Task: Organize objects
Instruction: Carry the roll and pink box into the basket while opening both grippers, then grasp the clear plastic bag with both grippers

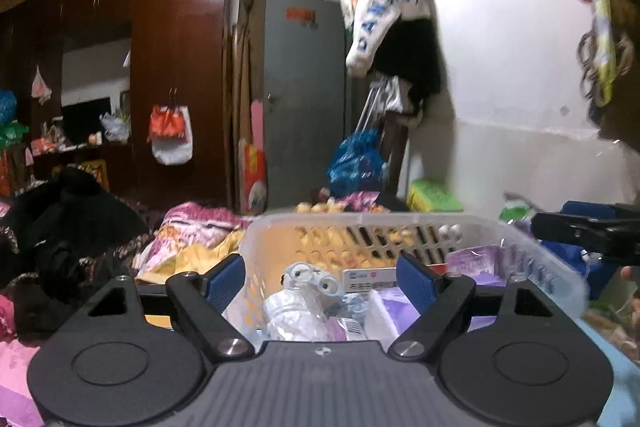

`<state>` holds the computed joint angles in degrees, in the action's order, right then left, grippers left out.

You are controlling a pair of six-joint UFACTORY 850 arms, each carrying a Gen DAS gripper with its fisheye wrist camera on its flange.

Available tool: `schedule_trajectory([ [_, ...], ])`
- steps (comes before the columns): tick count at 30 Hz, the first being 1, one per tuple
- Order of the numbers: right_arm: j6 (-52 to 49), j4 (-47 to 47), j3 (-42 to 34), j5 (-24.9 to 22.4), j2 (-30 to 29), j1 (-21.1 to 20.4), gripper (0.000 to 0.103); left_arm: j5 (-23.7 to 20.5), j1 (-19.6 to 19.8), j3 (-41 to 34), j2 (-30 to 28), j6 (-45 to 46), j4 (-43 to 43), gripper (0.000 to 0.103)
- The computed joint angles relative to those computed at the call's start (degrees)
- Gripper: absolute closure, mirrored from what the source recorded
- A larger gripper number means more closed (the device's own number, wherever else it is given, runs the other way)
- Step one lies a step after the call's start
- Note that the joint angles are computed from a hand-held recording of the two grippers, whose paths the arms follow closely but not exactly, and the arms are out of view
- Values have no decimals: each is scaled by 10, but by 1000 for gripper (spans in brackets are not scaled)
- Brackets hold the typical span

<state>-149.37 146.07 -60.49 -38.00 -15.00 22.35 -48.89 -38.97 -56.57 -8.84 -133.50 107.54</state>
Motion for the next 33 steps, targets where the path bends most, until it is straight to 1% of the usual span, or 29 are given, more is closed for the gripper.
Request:
schedule_trajectory([
  [1, 17, -11, 25, -10, 14, -8, 0, -8, -10, 18, 13, -10, 2, 17],
  [3, 28, -32, 77, -11, 43, -20, 0, -20, -29, 60, 38, -39, 20, 16],
  [4, 25, -29, 103, -25, 53, -24, 0, -27, -39, 80, 45, -44, 20, 16],
  [5, 20, -21, 139, -51, 63, -30, 0, -35, -45, 95, 48, -51, 17, 16],
  [6, 20, -17, 167, -66, 71, -33, 0, -33, -49, 107, 49, -49, 0, 16],
  [8, 30, -29, 198, -74, 75, -34, 0, 0, -42, 119, 49, -51, -22, 16],
  [9, 45, -46, 209, -73, 75, -33, 0, 26, -32, 128, 49, -69, -10, 16],
  [11, 70, -84, 208, -65, 70, -26, 0, 62, -14, 134, 46, -99, 11, 16],
  [14, 31, -70, 202, -41, 65, -5, 0, 128, 17, 136, 42, -137, 49, 17],
  [15, 34, -77, 197, -34, 62, -1, 1, 151, 25, 138, 45, -163, 70, 18],
  [16, 35, -85, 197, -30, 61, 4, 6, 150, 24, 144, 48, -179, 86, 18],
  [17, 19, -81, 199, -30, 60, 9, 7, 146, 21, 147, 49, -176, 86, 18],
  [18, -13, -54, 203, -27, 61, 15, 7, 152, 20, 145, 48, -158, 75, 18],
  [19, -29, -44, 204, -24, 61, 19, 8, 170, 22, 140, 44, -136, 62, 18],
  [20, -38, -39, 203, -23, 59, 22, 11, 201, 30, 135, 41, -123, 59, 18],
  [21, -54, -28, 205, -25, 58, 26, 12, 208, 34, 135, 40, -122, 69, 18],
  [23, -100, 10, 208, -27, 55, 33, 23, 209, 34, 133, 37, -116, 65, 19],
  [24, -108, 13, 214, -32, 57, 32, 23, 209, 34, 131, 35, -114, 65, 19],
  [25, -108, 11, 216, -35, 58, 31, 25, 207, 33, 131, 33, -110, 63, 24],
  [26, -111, 12, 218, -38, 58, 30, 33, 204, 29, 130, 35, -95, 49, 29],
  [27, -114, 13, 218, -40, 57, 29, 38, 206, 29, 130, 35, -99, 59, 40],
  [28, -109, 4, 218, -43, 56, 27, 47, 200, 26, 127, 33, -86, 44, 51],
  [29, -104, -3, 219, -48, 55, 27, 52, 190, 22, 126, 32, -75, 27, 58],
  [30, -96, -15, 218, -51, 54, 25, 59, 187, 22, 128, 33, -82, 28, 63],
  [31, -100, -13, 219, -50, 55, 25, 62, 192, 24, 134, 40, -97, 41, 70],
  [32, -96, -18, 219, -52, 55, 23, 64, 193, 26, 138, 43, -110, 49, 74],
  [33, -88, -28, 218, -54, 54, 21, 65, 190, 27, 142, 48, -124, 57, 80],
])
